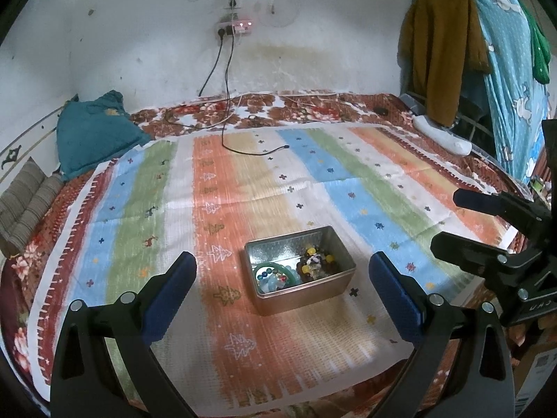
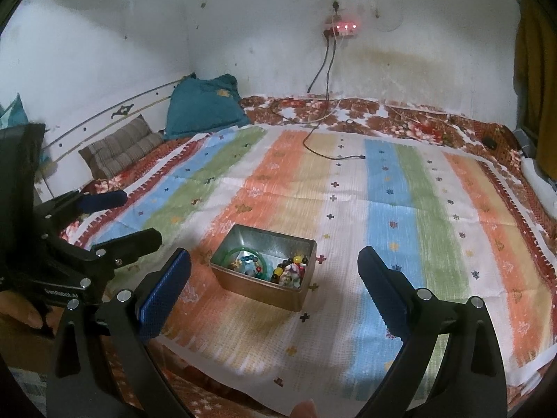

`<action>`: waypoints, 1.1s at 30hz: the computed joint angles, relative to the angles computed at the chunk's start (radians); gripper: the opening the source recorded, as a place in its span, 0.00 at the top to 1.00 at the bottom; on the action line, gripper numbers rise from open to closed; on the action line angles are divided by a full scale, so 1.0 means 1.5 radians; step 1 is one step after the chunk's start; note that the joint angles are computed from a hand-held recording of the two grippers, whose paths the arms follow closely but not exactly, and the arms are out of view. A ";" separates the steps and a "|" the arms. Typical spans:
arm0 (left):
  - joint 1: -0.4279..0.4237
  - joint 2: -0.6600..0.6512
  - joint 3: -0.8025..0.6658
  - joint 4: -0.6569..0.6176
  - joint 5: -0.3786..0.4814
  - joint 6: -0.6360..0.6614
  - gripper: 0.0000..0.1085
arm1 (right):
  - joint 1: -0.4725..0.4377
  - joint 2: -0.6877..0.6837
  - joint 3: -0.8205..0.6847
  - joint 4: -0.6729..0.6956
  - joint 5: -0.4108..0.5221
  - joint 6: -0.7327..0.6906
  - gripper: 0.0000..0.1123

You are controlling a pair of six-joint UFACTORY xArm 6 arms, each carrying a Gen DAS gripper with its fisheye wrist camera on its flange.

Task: Organize jewelry

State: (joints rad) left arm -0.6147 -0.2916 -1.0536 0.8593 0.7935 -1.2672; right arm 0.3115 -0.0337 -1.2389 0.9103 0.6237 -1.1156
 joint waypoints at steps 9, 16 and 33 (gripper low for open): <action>-0.001 0.003 -0.003 0.001 -0.001 -0.002 0.10 | -0.004 -0.006 0.003 0.018 -0.002 -0.019 0.13; -0.001 0.000 0.000 0.002 -0.004 -0.001 0.10 | -0.007 -0.004 0.000 0.016 0.002 -0.022 0.13; 0.000 -0.002 0.000 0.002 -0.011 0.005 0.10 | -0.010 -0.006 0.001 0.027 0.008 -0.029 0.13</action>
